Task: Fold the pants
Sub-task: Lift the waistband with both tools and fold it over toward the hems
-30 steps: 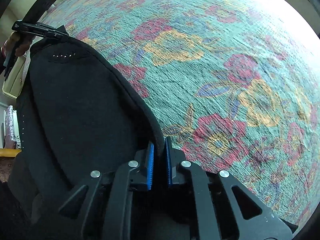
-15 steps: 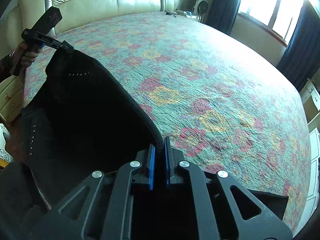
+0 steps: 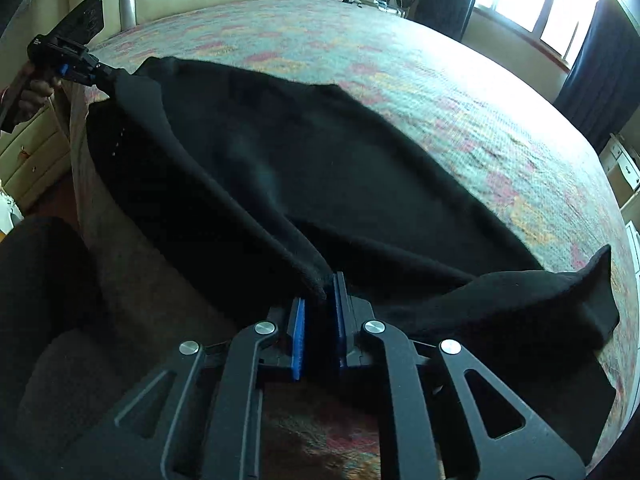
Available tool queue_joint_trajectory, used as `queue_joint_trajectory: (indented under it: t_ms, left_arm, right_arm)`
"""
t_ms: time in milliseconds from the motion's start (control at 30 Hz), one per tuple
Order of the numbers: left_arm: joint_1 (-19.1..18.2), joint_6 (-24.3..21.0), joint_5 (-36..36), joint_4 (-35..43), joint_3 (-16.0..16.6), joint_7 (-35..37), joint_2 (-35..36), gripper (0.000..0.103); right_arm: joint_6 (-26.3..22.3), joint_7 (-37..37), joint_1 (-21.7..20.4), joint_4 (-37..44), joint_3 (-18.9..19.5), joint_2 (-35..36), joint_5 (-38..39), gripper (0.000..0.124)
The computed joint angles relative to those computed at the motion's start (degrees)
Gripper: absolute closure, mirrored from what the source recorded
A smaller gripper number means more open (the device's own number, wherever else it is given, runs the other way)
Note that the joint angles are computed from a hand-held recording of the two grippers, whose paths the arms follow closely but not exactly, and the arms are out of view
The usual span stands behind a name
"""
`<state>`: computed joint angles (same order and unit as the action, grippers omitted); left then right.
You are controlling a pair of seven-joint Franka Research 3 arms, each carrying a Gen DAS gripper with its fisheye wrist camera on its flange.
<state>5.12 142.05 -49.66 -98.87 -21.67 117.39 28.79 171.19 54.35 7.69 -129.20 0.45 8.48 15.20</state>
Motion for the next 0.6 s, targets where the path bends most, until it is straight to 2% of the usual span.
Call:
queue_joint_trajectory:
  t_ms: [67,100,167,200,233,333,467,500,600]
  left_arm:
    - [1.51,1.88,-5.12,-3.20,-1.27,1.33,-2.23,0.073]
    - [0.90,3.19,-5.62,-4.49,-0.70,-0.11,-3.55,0.071]
    - [-1.58,8.82,-4.90,-8.13,0.90,-4.35,-7.18,0.060]
    - [-2.31,11.14,-5.13,-9.43,1.13,-5.51,-8.70,0.056]
    - [-3.01,13.12,-5.27,-10.80,1.31,-6.63,-10.14,0.051]
    - [-4.94,17.11,-6.31,-12.67,1.39,-9.52,-12.51,0.050]
    - [-9.40,19.84,3.91,-12.81,4.08,-23.18,-11.95,0.050]
    - [-10.56,20.06,7.41,-12.80,4.97,-27.89,-11.69,0.050]
    - [-11.10,20.60,10.61,-13.17,4.65,-36.08,-11.22,0.050]
  right_arm:
    - [-0.90,2.28,1.03,-0.78,-1.12,-0.24,-2.76,0.108]
    - [-0.57,2.73,0.99,-1.36,-0.93,-0.84,-2.42,0.105]
    - [-2.59,3.47,0.31,-1.13,-0.22,-2.12,0.34,0.094]
    - [-3.28,2.27,-0.50,-1.42,0.81,-3.22,4.55,0.075]
    - [-4.05,0.35,-1.20,-1.51,1.61,-4.13,9.52,0.062]
    - [-8.13,-5.26,-1.87,-1.40,1.83,-6.63,22.86,0.059]
    - [-16.84,-9.09,-2.65,0.58,-0.46,-7.39,39.54,0.059]
    - [-19.02,-8.48,-3.10,1.23,-1.10,-7.06,42.20,0.059]
    - [-23.46,-6.64,-4.17,1.17,-2.15,-7.37,48.16,0.059]
